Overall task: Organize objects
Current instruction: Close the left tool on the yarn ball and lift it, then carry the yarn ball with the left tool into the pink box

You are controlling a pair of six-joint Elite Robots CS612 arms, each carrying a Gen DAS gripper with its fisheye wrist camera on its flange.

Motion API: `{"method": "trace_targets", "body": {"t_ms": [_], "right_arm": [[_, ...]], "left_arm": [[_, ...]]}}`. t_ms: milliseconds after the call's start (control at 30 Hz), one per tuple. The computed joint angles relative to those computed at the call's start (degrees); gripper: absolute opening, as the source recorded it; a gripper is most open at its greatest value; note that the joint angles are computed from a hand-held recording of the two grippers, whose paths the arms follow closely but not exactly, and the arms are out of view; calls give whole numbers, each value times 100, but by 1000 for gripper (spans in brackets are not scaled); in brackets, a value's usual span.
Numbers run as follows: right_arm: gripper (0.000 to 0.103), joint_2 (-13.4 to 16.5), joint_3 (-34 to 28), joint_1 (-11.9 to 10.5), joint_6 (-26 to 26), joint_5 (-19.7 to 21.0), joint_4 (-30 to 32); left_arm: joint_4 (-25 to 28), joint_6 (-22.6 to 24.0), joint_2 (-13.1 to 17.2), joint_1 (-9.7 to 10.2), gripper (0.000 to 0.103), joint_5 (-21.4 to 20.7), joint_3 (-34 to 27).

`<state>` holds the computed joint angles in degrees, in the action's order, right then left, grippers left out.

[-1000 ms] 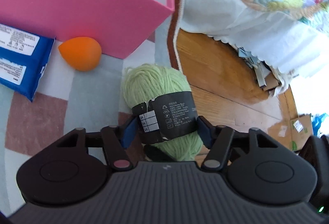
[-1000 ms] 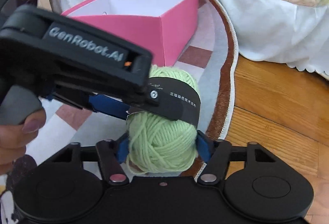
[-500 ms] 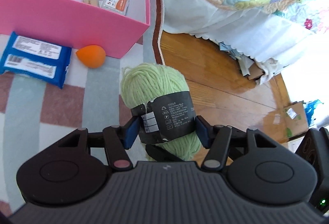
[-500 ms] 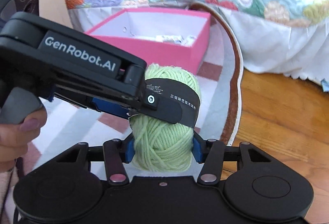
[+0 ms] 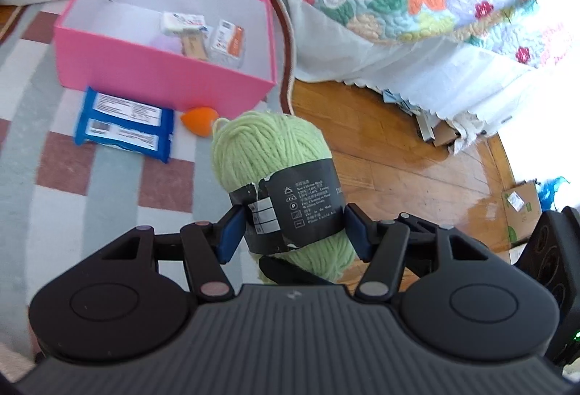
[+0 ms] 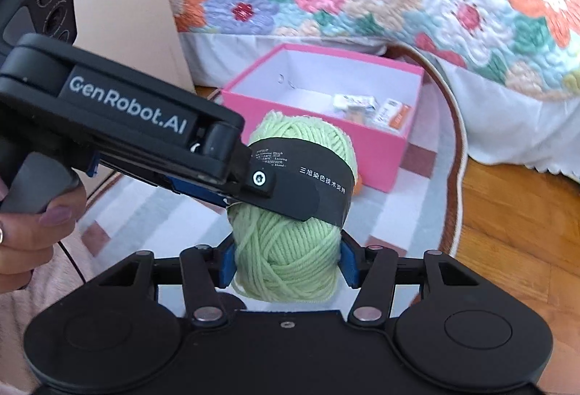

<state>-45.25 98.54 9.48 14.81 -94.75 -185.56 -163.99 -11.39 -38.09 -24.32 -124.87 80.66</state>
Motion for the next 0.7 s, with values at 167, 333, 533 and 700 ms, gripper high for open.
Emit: {"method": "trace_targets", "body": {"t_ms": [167, 333, 533, 700], "right_arm": [[60, 66, -254, 59, -135, -78, -70], [60, 148, -561, 121, 32, -208, -68], [60, 312, -1043, 75, 308, -57, 16], [59, 552, -1596, 8, 288, 117, 402]], "left_arm": [[-259, -488, -31, 96, 58, 69, -52], [-287, -510, -34, 194, 58, 110, -231], [-437, -643, 73, 284, 58, 316, -563], [-278, -640, 287, 320, 58, 609, -1010]]}}
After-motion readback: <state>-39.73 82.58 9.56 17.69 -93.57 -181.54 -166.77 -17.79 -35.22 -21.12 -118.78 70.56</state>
